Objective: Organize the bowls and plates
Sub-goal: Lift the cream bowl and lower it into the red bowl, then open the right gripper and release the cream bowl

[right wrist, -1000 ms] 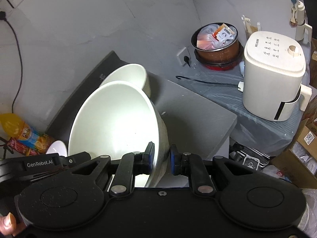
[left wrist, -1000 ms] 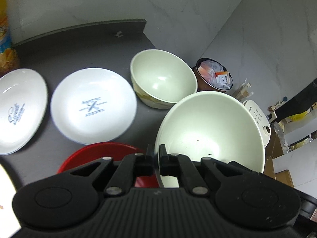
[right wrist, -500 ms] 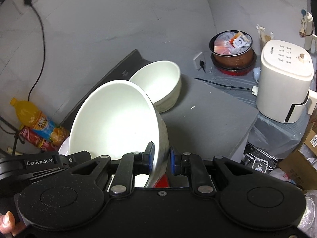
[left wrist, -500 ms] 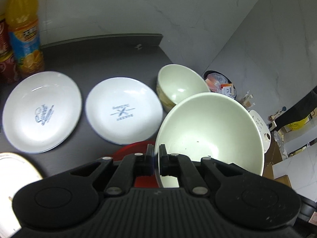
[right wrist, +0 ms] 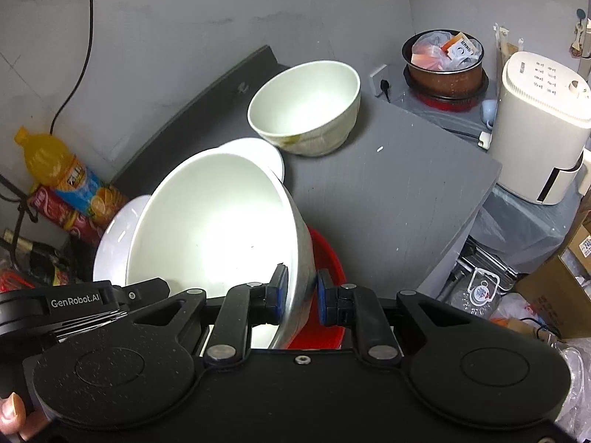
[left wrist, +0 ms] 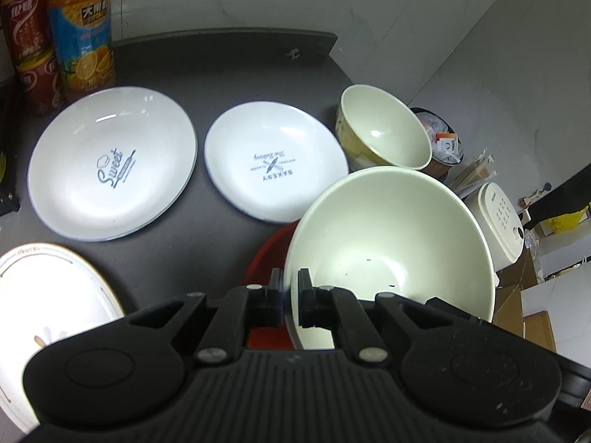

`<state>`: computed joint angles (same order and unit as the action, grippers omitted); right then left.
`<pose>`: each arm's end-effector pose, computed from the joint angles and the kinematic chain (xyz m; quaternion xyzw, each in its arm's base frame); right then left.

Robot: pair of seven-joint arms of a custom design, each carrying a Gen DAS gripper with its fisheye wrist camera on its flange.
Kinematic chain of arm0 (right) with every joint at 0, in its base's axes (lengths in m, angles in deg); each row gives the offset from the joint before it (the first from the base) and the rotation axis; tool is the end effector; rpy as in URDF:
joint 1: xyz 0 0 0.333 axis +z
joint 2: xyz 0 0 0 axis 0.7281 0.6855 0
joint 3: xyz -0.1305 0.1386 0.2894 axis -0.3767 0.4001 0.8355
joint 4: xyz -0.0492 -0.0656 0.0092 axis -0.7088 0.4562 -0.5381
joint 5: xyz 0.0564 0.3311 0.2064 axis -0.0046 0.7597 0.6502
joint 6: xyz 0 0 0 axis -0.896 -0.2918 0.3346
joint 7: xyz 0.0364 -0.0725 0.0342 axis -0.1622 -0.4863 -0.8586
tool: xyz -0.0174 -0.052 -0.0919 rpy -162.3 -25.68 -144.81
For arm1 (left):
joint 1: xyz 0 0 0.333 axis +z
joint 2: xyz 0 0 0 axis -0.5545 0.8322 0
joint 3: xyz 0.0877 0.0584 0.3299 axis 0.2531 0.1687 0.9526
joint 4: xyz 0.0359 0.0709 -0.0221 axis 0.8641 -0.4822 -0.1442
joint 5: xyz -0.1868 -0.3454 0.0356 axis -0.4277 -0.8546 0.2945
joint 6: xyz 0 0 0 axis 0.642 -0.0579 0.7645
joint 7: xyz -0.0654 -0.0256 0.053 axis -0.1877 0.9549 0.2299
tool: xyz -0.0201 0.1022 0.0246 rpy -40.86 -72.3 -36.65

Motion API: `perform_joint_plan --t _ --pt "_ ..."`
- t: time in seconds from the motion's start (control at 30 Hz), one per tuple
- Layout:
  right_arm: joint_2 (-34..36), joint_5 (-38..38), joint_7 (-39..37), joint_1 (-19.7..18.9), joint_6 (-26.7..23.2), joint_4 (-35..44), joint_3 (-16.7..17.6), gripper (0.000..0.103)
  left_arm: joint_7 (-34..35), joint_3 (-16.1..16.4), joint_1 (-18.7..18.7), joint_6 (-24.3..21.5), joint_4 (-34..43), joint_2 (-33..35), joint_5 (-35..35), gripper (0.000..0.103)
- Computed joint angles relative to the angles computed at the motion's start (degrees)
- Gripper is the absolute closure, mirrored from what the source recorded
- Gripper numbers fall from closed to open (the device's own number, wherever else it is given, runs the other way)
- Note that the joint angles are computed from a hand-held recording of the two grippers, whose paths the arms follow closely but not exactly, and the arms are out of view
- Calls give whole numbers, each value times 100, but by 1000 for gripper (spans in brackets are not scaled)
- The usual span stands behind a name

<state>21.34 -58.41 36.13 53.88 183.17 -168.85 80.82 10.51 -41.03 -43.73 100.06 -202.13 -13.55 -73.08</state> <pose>0.4999 0.0757 0.5003 -0.5435 0.7780 -0.1032 0.2979 0.5708 -0.2323 0.5175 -0.6888 0.6721 -0.2687 0.0408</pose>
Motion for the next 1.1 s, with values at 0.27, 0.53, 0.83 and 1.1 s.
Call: perform_joint_plan --t 0.27,0.53,0.83,1.1 --pt "52 -251 178 -18 -354 71 64 86 74 8 19 -55 -77 -1 -34 99" --pt "156 -453 271 16 -487 153 82 80 162 15 62 -56 -170 26 -102 96" --pt "147 -479 340 28 -609 208 28 71 103 -6 74 -111 -155 100 -202 96" --pt "54 -491 240 1 -483 159 7 60 -116 2 24 -256 -52 113 150 95"
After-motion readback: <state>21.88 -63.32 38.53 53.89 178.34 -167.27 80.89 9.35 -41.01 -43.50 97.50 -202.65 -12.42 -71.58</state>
